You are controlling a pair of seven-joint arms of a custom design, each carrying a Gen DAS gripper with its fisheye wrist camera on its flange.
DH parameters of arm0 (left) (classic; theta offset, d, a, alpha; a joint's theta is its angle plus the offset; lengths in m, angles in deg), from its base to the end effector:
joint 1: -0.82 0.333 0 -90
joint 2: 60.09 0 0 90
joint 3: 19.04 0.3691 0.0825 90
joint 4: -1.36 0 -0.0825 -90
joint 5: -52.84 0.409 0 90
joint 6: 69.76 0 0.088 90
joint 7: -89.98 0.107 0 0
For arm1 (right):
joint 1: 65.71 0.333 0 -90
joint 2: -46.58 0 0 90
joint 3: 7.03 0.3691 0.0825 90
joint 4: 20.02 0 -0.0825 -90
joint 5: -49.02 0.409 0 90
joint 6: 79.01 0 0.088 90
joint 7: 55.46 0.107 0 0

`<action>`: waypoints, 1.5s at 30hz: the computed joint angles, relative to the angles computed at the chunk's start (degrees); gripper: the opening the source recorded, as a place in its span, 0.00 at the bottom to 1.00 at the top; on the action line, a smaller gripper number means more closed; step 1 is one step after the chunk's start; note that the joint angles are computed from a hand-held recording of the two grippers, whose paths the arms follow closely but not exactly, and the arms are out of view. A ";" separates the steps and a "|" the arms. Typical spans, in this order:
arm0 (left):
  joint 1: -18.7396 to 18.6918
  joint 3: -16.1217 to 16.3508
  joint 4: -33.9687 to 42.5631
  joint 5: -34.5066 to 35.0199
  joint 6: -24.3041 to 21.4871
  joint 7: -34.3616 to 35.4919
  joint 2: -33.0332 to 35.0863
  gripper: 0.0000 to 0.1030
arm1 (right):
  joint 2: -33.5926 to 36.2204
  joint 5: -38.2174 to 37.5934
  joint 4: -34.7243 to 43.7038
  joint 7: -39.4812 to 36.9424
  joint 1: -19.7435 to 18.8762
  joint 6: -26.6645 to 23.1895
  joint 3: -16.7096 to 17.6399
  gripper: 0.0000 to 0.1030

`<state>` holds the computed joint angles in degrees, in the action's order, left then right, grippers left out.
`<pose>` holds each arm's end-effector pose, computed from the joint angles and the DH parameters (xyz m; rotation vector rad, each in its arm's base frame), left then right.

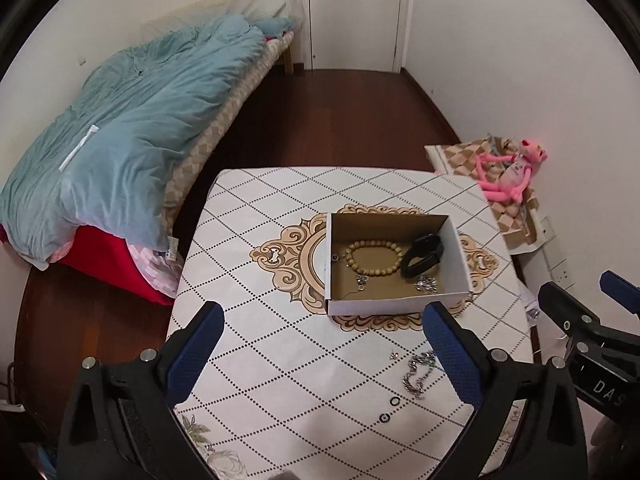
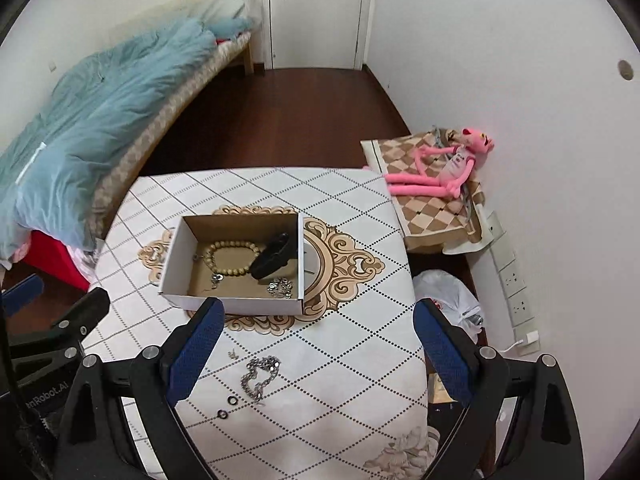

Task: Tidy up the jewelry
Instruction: 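Lift both grippers out of the box toward the remaining jewelry, then grasp the thick silver chain bracelet with the right gripper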

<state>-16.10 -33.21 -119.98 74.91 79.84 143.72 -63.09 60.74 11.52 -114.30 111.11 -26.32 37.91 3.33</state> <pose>0.5020 -0.3150 0.5361 -1.7025 2.0668 -0.6440 0.4813 0.4963 0.5386 -1.7167 2.1401 -0.6855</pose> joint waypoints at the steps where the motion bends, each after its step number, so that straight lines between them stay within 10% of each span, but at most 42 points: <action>1: -0.04 -0.08 -0.52 0.20 0.17 -0.38 -0.71 0.98 | -0.44 -0.27 -0.22 0.48 0.23 -0.04 0.07 0.94; 14: 0.89 -0.51 -10.12 7.62 0.63 -8.16 -3.58 0.98 | -2.42 5.20 -11.63 8.15 -0.13 9.93 2.24 0.93; 18: 0.98 -0.02 -11.85 7.84 -0.24 -9.07 -0.79 0.98 | -0.03 8.75 -16.06 9.05 -1.72 19.70 2.07 0.70; 30: 1.07 0.01 -11.29 9.49 -0.90 -10.24 5.81 0.98 | 11.12 7.34 -10.98 3.77 -2.00 23.88 -0.73 0.56; 36: 0.49 -0.41 -11.48 8.91 -0.91 -9.07 6.38 0.98 | 12.71 1.65 -9.33 2.50 0.16 25.97 -2.44 0.05; 45: -1.11 -2.64 -13.00 -1.25 5.50 -0.50 6.68 0.98 | 2.58 -2.27 -23.04 18.08 -0.22 31.48 -3.56 0.01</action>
